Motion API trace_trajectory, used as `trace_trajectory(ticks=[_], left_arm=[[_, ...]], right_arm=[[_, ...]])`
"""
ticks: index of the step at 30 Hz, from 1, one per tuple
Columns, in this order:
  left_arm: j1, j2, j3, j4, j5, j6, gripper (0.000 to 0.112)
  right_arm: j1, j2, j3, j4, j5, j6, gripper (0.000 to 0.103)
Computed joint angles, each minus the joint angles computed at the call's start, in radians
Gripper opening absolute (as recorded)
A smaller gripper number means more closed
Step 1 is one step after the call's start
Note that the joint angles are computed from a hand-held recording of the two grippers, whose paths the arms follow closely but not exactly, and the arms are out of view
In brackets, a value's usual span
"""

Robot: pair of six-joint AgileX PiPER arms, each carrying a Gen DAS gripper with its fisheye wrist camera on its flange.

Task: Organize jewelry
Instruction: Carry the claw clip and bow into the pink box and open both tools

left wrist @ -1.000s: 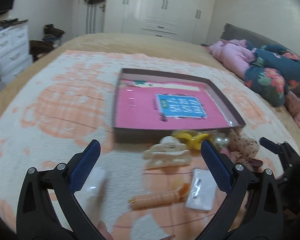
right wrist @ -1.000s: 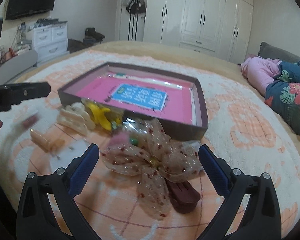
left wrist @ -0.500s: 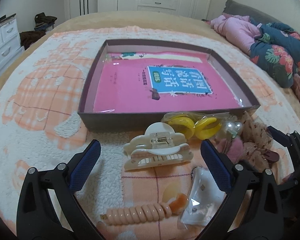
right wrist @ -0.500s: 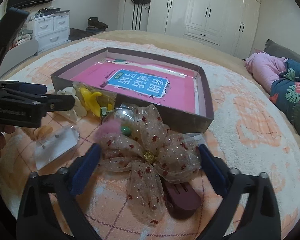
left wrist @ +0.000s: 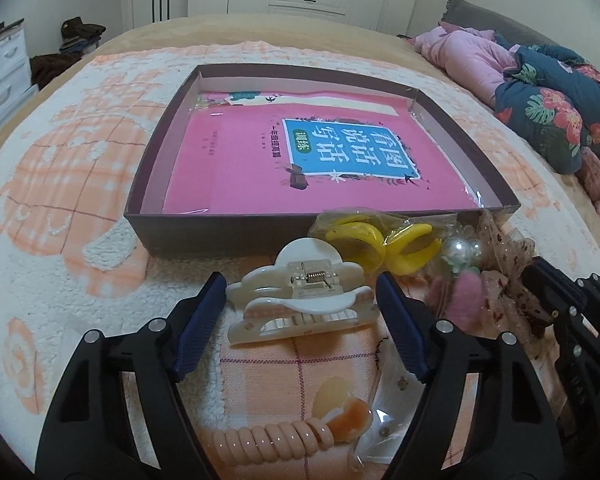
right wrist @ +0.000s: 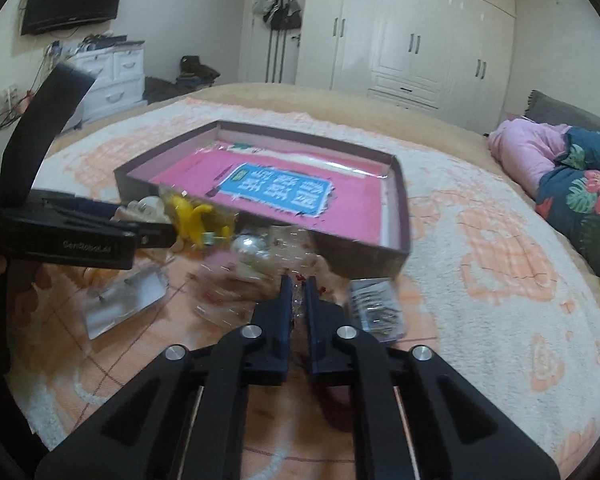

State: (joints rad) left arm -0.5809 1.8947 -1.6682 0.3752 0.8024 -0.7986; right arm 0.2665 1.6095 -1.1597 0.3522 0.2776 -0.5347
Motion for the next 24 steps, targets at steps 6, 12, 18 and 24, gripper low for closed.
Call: trace_trajectory(ticks=[6,12,18,24], left_arm=[[0.005,-0.04,0.055,-0.014,-0.052,-0.011,0.064],[-0.008,-0.095,0.096,0.026,-0.076,-0.049,0.064],[-0.006,-0.16,0.141,0.061,-0.106,-0.094,0.064],[0.015,-0.207,0.17,0.126,-0.114,-0.144,0.064]], right_arm=[[-0.066,-0.023,0.011,0.182,0.031,-0.142,0.003],[-0.088,-0.075,0.04,0.289,0.031,-0.246,0.003],[-0.088,-0.105,0.037,0.297,0.04,-0.237,0.003],[-0.067,-0.101,-0.003,0.29,0.038,-0.227,0.003]])
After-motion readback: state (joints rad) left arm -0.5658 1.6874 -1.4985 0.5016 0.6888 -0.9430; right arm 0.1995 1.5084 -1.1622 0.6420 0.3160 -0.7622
